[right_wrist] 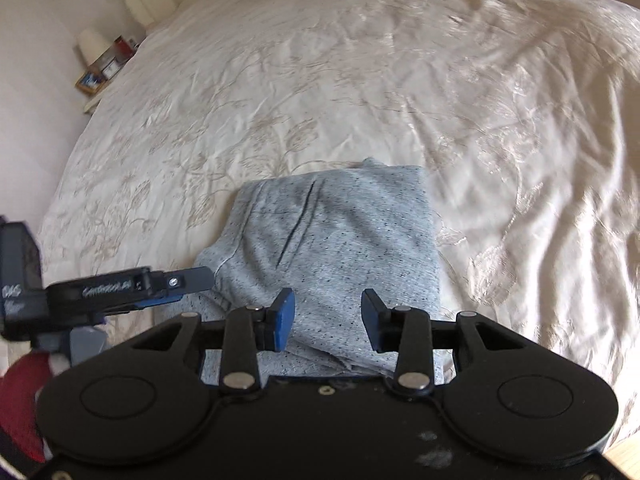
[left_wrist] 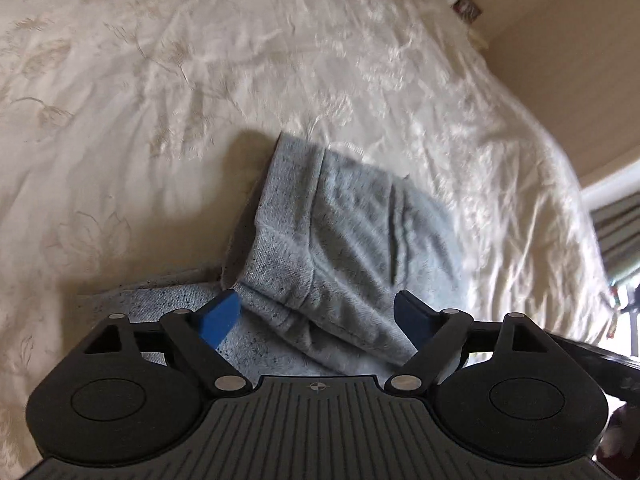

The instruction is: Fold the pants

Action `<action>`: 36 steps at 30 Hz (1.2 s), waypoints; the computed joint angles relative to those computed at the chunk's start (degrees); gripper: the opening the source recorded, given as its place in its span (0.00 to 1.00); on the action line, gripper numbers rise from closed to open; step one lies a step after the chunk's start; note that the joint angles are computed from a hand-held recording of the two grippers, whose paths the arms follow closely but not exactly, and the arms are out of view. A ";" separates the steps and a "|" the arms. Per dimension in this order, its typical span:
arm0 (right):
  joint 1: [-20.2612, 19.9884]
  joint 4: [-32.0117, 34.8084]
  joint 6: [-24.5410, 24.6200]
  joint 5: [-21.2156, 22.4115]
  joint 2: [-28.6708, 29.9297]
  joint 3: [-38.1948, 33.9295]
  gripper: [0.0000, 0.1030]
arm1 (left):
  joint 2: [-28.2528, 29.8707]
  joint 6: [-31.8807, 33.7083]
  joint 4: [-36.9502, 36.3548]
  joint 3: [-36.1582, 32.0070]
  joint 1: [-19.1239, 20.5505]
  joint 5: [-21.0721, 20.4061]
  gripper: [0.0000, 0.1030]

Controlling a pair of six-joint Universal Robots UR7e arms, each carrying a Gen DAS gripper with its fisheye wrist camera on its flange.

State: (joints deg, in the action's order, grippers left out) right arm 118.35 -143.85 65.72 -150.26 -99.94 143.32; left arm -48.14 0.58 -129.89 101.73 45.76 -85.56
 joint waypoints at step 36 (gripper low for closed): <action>-1.47 2.29 13.25 -0.20 0.51 1.94 0.39 | 9.67 -1.31 -0.91 -7.47 -2.87 5.40 0.23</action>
State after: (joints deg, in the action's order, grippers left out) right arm 116.88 -141.57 78.96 -150.47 -99.43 145.26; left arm -38.47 -0.73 -130.80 94.26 42.89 -80.15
